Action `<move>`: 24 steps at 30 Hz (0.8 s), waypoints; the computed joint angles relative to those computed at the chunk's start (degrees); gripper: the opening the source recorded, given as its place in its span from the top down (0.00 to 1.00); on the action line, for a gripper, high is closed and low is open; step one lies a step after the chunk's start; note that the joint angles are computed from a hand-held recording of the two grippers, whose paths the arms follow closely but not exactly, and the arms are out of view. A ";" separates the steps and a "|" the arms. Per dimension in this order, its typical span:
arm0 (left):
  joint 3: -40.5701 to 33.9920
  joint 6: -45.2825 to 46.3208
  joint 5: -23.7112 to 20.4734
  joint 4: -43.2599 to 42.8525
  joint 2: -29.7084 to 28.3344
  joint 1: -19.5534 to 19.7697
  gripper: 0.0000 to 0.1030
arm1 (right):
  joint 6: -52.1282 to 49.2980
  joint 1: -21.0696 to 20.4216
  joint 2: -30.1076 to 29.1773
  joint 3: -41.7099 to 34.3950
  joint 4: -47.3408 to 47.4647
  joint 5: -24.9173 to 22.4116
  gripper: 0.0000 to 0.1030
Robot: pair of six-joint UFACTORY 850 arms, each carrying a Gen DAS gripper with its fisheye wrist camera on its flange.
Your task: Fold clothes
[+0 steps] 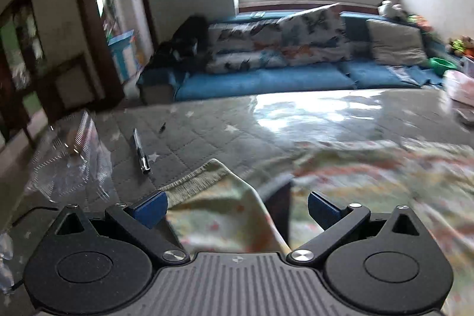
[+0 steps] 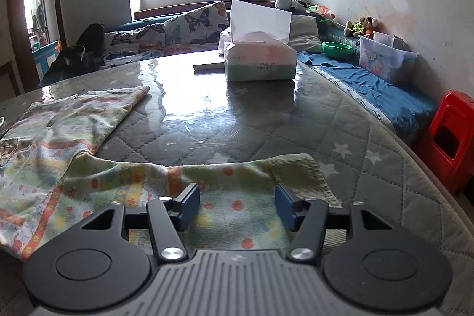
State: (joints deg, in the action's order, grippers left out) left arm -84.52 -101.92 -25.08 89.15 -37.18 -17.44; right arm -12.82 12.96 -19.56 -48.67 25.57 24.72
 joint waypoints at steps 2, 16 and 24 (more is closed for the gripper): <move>-5.60 8.37 1.19 -9.48 -3.34 1.83 0.03 | 0.21 0.00 0.00 0.04 -0.18 0.10 0.43; -29.48 40.03 -6.55 -46.19 -19.01 5.88 0.14 | 3.53 -0.39 0.17 0.37 -3.82 0.07 0.37; -30.72 40.02 -7.67 -47.02 -19.89 5.99 0.21 | 4.60 -0.58 0.27 0.54 -5.07 0.11 0.36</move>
